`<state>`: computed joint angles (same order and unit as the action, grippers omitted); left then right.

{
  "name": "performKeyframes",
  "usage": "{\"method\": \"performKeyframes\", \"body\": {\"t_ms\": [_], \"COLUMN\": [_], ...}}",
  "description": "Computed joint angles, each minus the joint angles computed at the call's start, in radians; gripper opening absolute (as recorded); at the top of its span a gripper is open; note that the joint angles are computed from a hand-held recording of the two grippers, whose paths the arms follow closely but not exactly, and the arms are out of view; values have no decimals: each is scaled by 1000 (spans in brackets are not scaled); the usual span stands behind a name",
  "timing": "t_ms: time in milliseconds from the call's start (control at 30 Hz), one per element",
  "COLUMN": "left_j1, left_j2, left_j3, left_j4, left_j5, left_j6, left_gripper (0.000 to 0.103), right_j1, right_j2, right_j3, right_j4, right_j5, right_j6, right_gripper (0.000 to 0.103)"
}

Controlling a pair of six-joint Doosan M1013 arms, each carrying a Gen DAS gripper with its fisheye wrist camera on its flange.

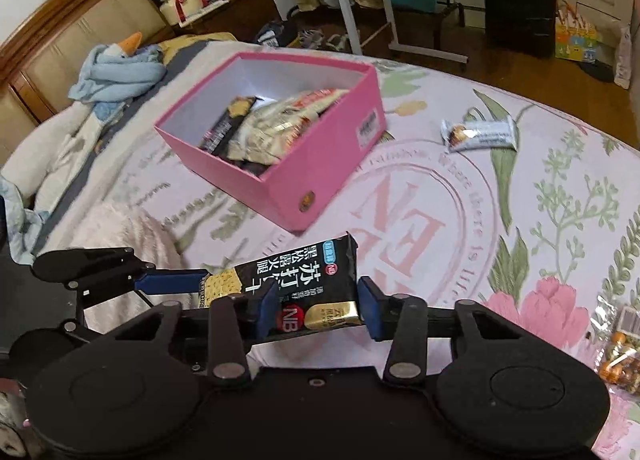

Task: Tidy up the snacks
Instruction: 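Lower the black cracker packets into the pink box and release them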

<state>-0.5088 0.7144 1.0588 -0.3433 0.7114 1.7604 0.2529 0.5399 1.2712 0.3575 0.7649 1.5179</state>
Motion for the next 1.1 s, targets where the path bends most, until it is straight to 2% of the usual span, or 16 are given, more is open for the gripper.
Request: {"method": "performKeyframes", "body": {"t_ms": [100,267,433,667,800,867,967,1100], "left_j1": [20,60,81,92,106,112,114,107], "left_j2": [-7,5,30,126,191,214,242,236], "left_j3": [-1,-38,-87,-230,-340,-379,-429,-419], "left_j4": [-12,-33,17,83,61,33,3,15], "left_j5": [0,9,-22,-35,32,72,131,117], "left_j6": [-3,-19,-61,-149,-144,-132,-96,-93], "left_gripper": [61,61,61,61,61,61,61,61], "right_j1": [3,6,23,25,18,23,33,36], "right_j2": [18,75,156,298,375,419,450,431], "right_j3": [-37,-135,-290,-552,-686,-764,-801,-744], "right_j4": [28,94,36,-72,-84,-141,-228,-268], "right_j5": [10,33,81,198,269,318,337,305], "right_j6": [1,-4,-3,-35,-93,-126,-155,-121], "right_gripper": [33,31,32,33,33,33,32,32]}}
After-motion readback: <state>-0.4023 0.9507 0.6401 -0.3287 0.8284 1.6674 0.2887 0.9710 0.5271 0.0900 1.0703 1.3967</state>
